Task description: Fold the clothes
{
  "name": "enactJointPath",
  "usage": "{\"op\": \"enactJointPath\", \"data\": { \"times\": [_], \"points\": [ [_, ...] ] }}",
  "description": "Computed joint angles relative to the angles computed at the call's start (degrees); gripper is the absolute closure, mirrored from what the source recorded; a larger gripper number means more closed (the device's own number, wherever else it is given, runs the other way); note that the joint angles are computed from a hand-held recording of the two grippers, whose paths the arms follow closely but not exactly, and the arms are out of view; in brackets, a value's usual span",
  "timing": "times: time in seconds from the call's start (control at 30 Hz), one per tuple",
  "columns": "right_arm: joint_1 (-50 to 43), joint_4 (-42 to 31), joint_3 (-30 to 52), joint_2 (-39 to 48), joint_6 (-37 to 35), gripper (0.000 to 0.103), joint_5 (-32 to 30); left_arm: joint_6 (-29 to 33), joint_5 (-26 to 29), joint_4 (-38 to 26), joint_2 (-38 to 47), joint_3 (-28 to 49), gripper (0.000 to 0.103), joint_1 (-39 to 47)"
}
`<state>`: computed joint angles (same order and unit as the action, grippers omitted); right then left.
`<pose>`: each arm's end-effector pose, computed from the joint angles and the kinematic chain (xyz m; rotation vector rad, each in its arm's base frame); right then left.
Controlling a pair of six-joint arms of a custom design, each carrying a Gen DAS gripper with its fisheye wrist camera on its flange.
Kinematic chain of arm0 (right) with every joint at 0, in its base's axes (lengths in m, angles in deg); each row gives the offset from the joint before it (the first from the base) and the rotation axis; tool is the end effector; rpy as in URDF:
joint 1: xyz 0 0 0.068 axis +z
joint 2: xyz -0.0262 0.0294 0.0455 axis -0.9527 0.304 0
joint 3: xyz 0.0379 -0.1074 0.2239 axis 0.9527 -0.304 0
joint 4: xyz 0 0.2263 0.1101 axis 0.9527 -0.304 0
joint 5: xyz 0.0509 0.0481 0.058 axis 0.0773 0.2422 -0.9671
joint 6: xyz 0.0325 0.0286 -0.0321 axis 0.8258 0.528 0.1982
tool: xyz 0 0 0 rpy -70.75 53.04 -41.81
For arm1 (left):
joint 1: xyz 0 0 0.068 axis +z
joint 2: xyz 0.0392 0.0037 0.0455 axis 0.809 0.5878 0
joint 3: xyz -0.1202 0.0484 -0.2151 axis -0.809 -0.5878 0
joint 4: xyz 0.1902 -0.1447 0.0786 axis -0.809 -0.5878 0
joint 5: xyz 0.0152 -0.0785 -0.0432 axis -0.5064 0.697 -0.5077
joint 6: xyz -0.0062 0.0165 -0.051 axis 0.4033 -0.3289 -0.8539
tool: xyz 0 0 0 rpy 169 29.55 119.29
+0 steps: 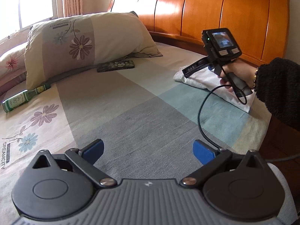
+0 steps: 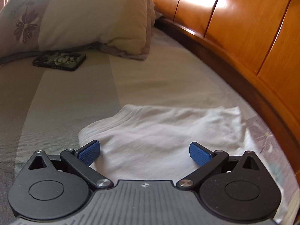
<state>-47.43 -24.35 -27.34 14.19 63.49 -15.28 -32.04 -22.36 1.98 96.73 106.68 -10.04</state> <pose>0.2674 0.1084 0.2093 0.0469 2.3707 -0.1466 0.0606 -0.0838 0.2873 0.5111 2.2133 -0.1940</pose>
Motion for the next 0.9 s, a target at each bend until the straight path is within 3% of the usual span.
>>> {"op": "enactJointPath", "data": {
  "times": [0.13,0.27,0.4,0.53,0.57,0.63,0.77,0.9],
  "points": [
    [3.85,-0.91,-5.58,-10.39,2.23,0.0,-4.09,0.2,-0.93,0.18,-1.35,-0.02,0.002,0.55],
    [12.81,-15.51,-7.58,-22.56,10.12,0.0,5.39,-1.56,-0.68,1.16,-3.63,-0.58,0.002,-0.08],
    [21.48,-26.4,-12.72,-34.97,21.64,0.0,10.2,-5.43,0.33,0.7,-3.73,-0.45,0.002,-1.58],
    [20.79,-28.13,-21.17,-45.73,30.25,0.0,3.1,-10.38,-0.7,-1.58,-1.69,0.91,0.002,-6.04],
    [23.64,-29.8,-21.71,-46.82,33.48,0.0,4.49,-12.28,-1.97,-2.68,-0.8,1.43,0.002,-8.18],
    [32.88,-35.07,-20.57,-46.16,42.77,0.0,10.04,-16.13,-4.7,-5.02,1.02,2.42,0.002,-12.42],
    [49.71,-47.32,-14.3,-39.56,64.65,0.0,15.13,-21.38,-6.01,-7.8,3.99,3.21,0.002,-14.81],
    [65.85,-58.5,-7.72,-29.29,84.99,0.0,16.43,-20.39,-2.73,-6.16,5.22,2.76,0.002,-13.23]
  ]
}}
